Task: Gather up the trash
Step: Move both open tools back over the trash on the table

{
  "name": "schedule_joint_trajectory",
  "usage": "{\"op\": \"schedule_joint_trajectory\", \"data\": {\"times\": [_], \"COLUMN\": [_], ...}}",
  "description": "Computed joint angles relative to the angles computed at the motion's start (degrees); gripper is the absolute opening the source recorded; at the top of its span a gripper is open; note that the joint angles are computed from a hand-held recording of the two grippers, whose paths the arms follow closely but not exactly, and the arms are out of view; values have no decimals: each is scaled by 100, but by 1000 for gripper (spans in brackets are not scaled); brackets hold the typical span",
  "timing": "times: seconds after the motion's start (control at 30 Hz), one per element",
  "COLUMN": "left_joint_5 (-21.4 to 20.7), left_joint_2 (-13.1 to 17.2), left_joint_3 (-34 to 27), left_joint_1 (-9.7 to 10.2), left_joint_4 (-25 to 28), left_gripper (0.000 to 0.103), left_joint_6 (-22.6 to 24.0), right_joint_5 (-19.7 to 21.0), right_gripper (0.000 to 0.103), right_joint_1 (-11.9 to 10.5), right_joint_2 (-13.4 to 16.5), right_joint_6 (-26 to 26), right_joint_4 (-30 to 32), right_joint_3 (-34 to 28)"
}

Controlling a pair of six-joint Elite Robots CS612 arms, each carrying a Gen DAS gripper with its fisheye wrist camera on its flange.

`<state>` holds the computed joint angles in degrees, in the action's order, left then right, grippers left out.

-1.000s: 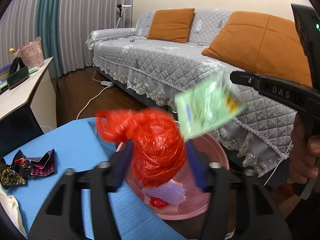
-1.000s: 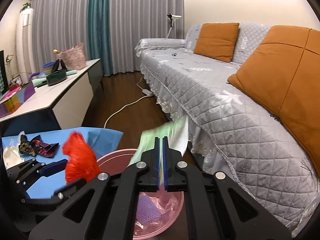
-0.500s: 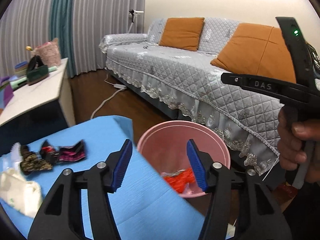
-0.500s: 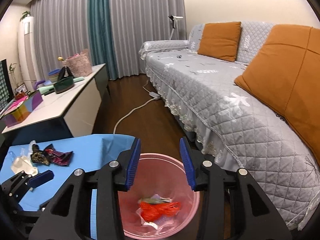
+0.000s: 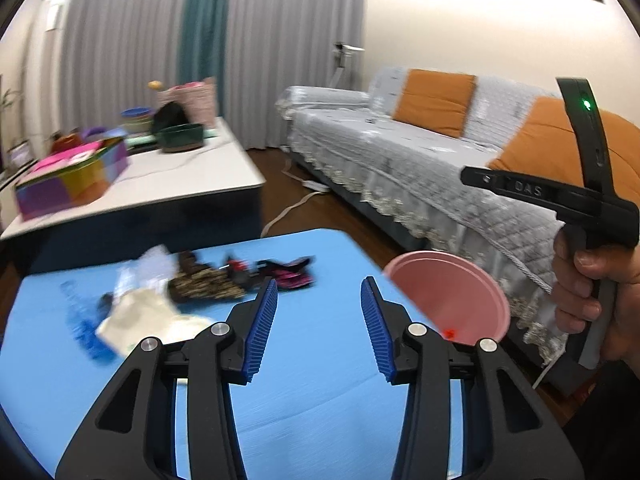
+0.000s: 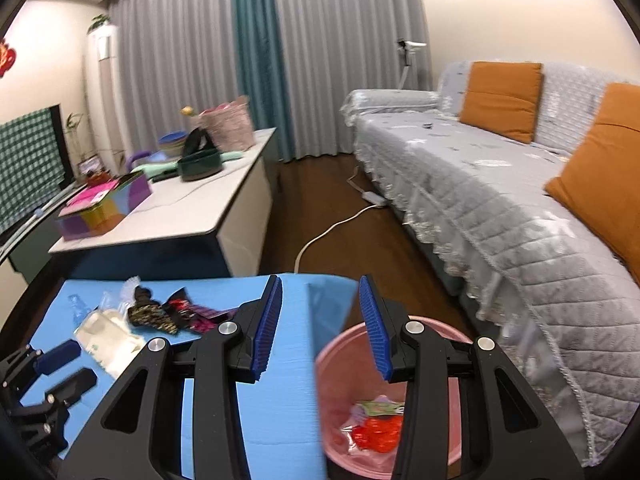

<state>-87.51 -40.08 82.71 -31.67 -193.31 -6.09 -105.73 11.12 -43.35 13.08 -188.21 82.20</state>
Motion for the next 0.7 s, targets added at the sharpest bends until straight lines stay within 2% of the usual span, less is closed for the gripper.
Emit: {"op": "schedule_joint_trajectory", "data": {"times": [0.07, 0.23, 0.43, 0.6, 0.7], "left_joint_5": [117, 468, 1006, 1200, 1153], "left_joint_2": [7, 89, 220, 330, 402], "left_joint_3": [48, 51, -47, -185, -280], "left_joint_1": [61, 220, 337, 446, 524], "left_joint_4": [-29, 11, 215, 540, 724], "left_gripper": [42, 41, 41, 41, 42], "left_joint_6": [-126, -405, -683, -1123, -1370], "right_joint_5": [86, 410, 812, 867, 922], "right_gripper": [40, 30, 29, 31, 33], "right_joint_1": [29, 89, 94, 138, 144], "right_joint_2": [82, 346, 705, 1047, 1233], "right_joint_6": [-34, 30, 336, 361, 452], "right_joint_4": [131, 482, 983, 1460, 1759], "right_joint_3": [-140, -584, -1194, -1760, -2079]}}
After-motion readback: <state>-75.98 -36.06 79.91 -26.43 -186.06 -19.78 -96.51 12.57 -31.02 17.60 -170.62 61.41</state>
